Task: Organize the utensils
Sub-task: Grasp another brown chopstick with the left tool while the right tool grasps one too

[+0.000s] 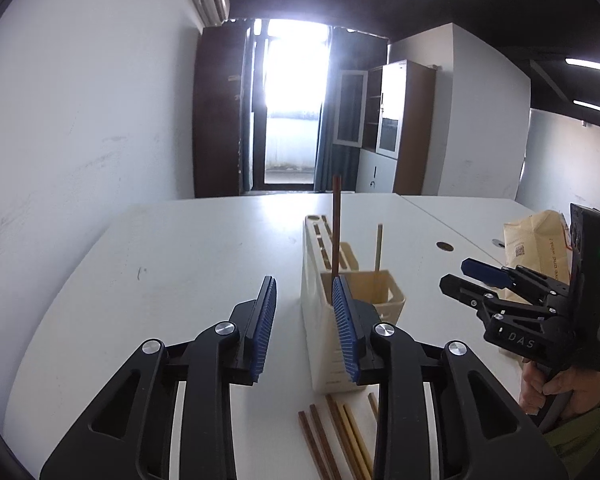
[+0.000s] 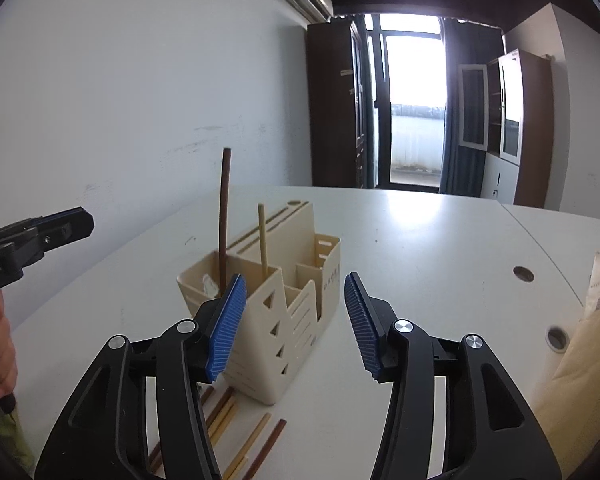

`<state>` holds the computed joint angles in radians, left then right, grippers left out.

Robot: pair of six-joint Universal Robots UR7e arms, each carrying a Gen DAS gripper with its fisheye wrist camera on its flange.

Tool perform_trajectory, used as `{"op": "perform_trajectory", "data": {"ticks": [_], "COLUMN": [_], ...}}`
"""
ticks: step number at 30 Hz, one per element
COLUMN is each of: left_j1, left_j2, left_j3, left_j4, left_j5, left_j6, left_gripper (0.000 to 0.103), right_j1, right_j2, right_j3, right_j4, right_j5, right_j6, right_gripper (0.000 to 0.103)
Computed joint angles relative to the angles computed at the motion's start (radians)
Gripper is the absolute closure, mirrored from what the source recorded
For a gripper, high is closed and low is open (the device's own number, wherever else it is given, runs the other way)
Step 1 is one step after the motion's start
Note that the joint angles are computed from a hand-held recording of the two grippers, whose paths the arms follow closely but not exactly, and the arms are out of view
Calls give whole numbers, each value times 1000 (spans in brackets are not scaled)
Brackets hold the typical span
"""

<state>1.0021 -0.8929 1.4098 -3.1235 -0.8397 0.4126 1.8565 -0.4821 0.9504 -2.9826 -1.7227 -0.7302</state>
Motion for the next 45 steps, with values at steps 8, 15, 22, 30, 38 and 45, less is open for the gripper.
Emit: {"op": "perform_trajectory", "data": {"ticks": [8, 15, 22, 30, 38, 45], "left_j1": [30, 58, 71, 89, 108, 122], "left_j2": [-5, 3, 14, 26, 44, 60], "left_j3": [26, 35, 47, 36, 12, -11], "left_j4": [50, 136, 191, 264, 352, 420], "left_j5": [0, 14, 52, 70, 72, 78], "left_j6": [-66, -125, -152, -191, -235, -266], "left_gripper": [74, 73, 71, 69, 68, 68], "right_j1": [-12, -27, -37, -43, -48, -46], "right_j2": [-4, 7, 25, 54, 89, 113], "right_j3": [34, 46, 48, 18, -30, -50], "right_j4": [23, 63, 120, 168, 228, 241], "right_j5": [-44, -114, -171, -212, -251, -287], "right_j6": [-11, -6, 1, 17, 41, 38], "right_gripper": [47, 47, 47, 47, 47, 47]}}
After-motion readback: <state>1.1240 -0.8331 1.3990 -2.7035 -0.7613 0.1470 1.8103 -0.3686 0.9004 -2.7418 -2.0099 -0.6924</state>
